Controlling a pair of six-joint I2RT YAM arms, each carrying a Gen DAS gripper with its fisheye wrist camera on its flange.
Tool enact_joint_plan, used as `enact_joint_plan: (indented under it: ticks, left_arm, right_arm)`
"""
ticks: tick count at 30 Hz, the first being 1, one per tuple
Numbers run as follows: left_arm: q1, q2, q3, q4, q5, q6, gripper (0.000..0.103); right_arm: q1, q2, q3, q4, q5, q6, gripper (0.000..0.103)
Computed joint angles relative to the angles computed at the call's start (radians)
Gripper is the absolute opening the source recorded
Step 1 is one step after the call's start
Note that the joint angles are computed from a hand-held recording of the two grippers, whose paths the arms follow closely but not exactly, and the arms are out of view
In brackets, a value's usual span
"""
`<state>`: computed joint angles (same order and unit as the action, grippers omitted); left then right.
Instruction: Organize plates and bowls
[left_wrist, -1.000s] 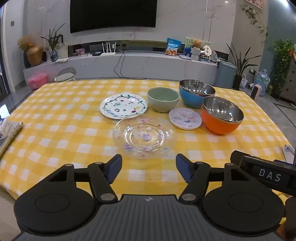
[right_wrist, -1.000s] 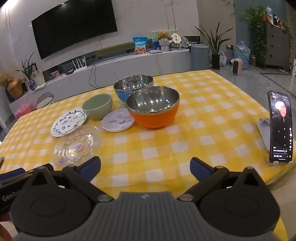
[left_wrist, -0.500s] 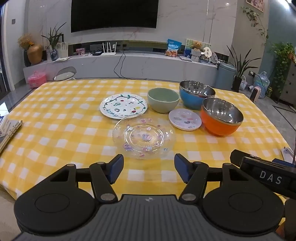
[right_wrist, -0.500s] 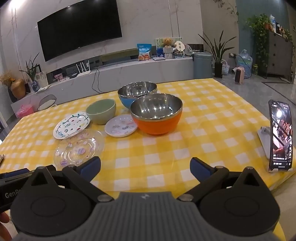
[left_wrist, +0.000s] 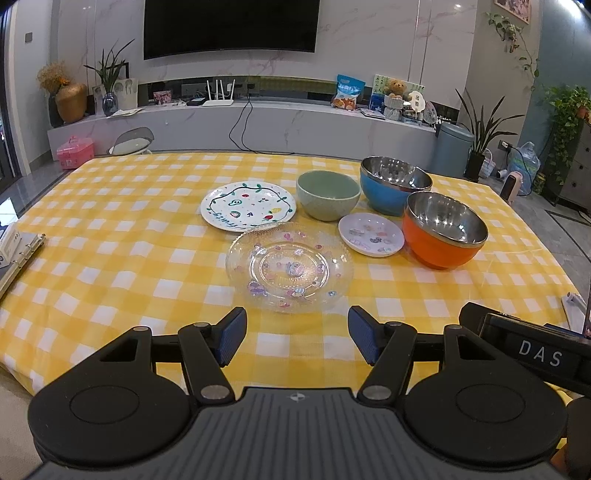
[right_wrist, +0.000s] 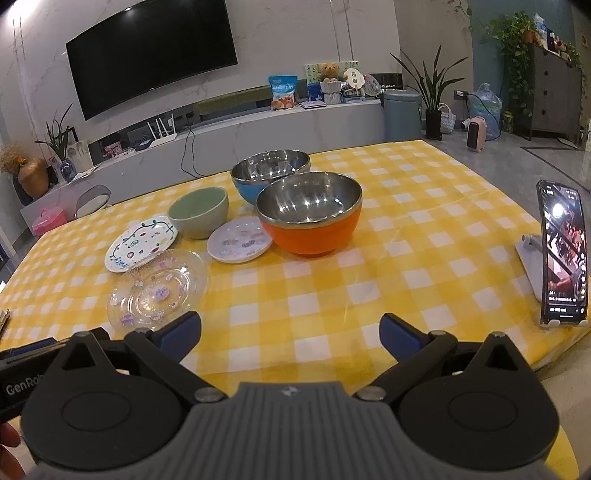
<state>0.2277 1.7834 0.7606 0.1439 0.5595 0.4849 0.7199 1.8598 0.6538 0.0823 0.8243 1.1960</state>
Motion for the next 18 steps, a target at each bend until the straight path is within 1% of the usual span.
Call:
enact_joint_plan:
  ticks: [18]
  left_arm:
    - [-0.001,0.003,0.000,-0.007,-0.001,0.003,0.074]
  right_arm:
    - [-0.002,0.000,0.003,-0.005,-0.010,0.008,0.100]
